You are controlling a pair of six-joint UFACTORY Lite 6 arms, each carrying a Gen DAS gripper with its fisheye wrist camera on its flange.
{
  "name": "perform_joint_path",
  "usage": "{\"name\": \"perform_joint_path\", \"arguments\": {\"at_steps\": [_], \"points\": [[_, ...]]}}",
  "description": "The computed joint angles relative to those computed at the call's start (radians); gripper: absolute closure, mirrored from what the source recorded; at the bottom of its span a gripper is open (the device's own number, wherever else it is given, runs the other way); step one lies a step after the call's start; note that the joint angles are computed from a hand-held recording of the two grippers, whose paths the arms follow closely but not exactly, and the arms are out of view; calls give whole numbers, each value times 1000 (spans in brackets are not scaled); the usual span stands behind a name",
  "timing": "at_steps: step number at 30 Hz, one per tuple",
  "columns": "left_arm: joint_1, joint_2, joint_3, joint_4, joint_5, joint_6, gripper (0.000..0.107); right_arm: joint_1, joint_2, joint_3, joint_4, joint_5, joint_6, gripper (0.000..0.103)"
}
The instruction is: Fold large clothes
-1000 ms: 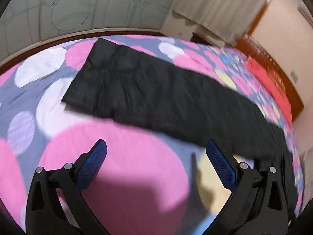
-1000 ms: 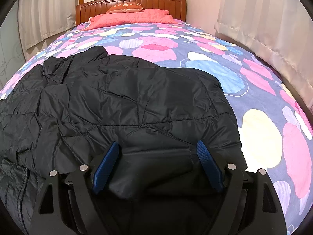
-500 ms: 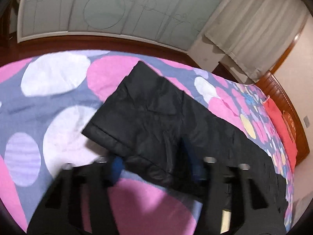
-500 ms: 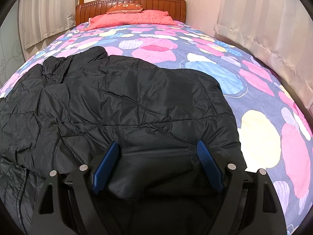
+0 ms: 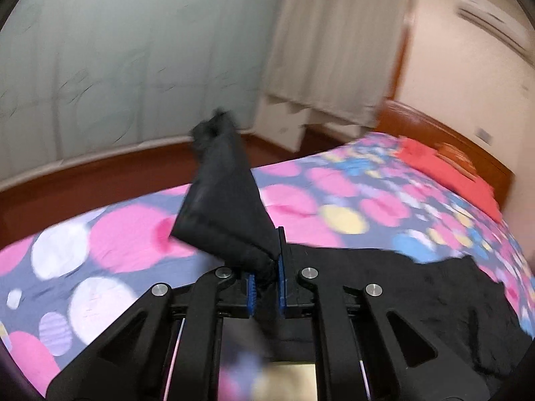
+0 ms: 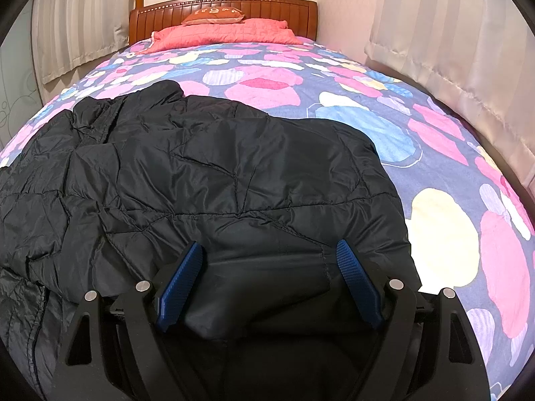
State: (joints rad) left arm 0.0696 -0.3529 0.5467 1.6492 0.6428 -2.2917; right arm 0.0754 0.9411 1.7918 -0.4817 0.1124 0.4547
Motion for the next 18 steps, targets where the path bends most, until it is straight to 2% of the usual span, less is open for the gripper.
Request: {"name": "perform_joint_path", "arguments": {"at_steps": [5, 10, 18], "points": [[-309, 260, 265, -54, 134, 70, 99, 1, -1, -3, -29, -3, 31, 22], [-494, 605, 630, -110, 130, 192, 100, 2, -2, -8, -63, -6, 67, 22], [-640, 1103, 1216, -276, 124, 493, 100, 4, -3, -12, -102, -8, 109, 22]]}}
